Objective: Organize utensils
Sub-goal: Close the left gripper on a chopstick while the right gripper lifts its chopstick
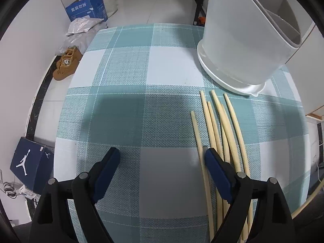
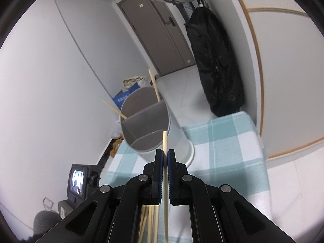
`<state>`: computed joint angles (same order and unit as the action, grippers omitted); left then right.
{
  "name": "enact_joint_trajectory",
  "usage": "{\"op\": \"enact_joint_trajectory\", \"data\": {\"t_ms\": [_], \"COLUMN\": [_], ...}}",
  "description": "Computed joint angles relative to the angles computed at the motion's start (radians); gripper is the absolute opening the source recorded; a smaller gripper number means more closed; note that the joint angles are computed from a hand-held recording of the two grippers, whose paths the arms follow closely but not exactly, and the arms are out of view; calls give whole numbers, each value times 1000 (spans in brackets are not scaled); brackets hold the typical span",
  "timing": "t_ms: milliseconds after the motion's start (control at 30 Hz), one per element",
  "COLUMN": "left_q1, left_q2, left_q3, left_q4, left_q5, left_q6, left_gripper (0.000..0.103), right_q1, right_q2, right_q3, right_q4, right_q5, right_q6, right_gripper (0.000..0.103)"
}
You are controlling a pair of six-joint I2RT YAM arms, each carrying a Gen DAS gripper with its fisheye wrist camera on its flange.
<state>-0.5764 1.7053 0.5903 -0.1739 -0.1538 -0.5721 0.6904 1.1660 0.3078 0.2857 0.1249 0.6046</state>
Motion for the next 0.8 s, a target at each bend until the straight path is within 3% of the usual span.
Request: {"op": "enact_joint_trajectory", "data": {"t_ms": [267,367,433,533,633,800], "left_q1": [9,-10,-23,-31,-35,-6], "left_q2": [51,49,53,57,55,18], "left_q3": [57,72,90,99,96,59], "left_q4": [-14,-14,-19,-17,-11,36], "left_q5": [-10,-20,-15,1,9,52], "left_q6": [-10,-16,-2,24,31,15], "left_gripper": [82,61,32,9,2,1], "right_q1": [-64,-80,-93,-111,-118,-114], "right_q2": [-46,-57,-58,-52,-49,-57], "right_q3": [-18,-23,-26,-25,-25,-23], "right_q4": [-36,-45,-43,-41,-38,-44], "right_q5": [-56,-69,-80,-98,-104,-102], "right_q6": [25,23,18,14,10,8], "right_gripper": [4,4,4,4,4,4]}}
